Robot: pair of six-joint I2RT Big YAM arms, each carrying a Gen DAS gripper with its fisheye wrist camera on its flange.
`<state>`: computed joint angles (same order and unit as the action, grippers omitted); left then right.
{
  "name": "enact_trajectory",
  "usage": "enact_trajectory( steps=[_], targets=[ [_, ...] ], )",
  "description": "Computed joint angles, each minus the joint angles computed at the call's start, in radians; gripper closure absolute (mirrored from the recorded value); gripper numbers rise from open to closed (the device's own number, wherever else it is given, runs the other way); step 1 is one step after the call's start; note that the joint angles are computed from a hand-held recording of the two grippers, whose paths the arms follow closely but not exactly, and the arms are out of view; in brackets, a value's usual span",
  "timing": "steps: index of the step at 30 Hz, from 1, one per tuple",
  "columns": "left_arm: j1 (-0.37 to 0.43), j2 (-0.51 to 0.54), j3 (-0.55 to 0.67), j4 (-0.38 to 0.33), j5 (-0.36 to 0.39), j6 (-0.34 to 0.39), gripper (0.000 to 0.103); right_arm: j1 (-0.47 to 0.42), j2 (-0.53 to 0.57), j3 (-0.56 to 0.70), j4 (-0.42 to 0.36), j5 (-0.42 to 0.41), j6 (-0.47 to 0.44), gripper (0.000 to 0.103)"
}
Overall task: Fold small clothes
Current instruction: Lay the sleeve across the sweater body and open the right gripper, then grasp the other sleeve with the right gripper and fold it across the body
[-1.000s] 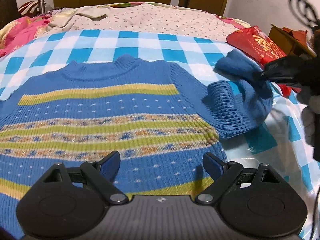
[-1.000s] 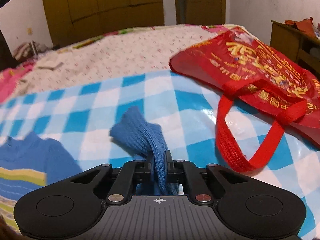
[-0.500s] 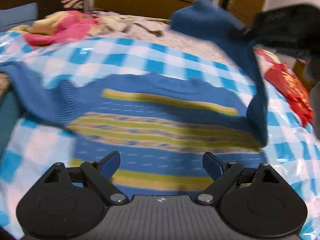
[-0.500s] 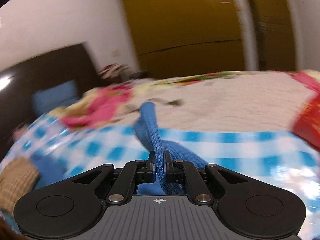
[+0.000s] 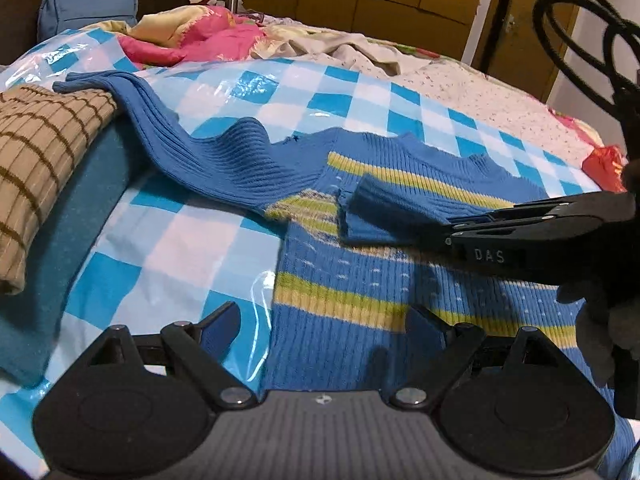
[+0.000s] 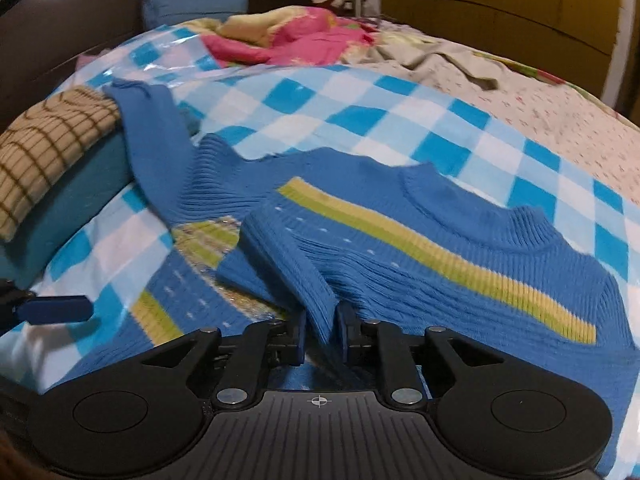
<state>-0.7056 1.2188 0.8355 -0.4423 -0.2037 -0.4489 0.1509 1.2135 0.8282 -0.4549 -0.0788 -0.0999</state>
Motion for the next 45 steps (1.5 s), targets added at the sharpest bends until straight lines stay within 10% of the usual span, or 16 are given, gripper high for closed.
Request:
enact_trajectory(
  steps=[7, 15, 20, 29, 45],
  targets=[
    [0.016, -0.014, -0.02, 0.026, 0.007, -0.001, 0.004, 0.076, 0.05, 0.015, 0.027, 0.101, -0.05, 0.092],
    [0.014, -0.045, -0.043, 0.065, -0.022, 0.001, 0.004, 0.041, -0.053, 0.003, 0.16, 0.158, 0.168, 0.095],
    [0.025, -0.07, -0.056, 0.057, -0.021, -0.013, 0.004, 0.106, 0.072, 0.071, -0.05, 0.096, 0.038, 0.088],
    [0.073, -0.134, -0.102, 0.081, -0.02, -0.038, 0.004, 0.17, 0.076, 0.162, -0.046, 0.038, 0.033, 0.079],
    [0.198, -0.155, -0.13, 0.129, -0.004, -0.114, 0.004, 0.39, 0.522, 0.677, -0.057, 0.09, -0.04, 0.073]
  ],
)
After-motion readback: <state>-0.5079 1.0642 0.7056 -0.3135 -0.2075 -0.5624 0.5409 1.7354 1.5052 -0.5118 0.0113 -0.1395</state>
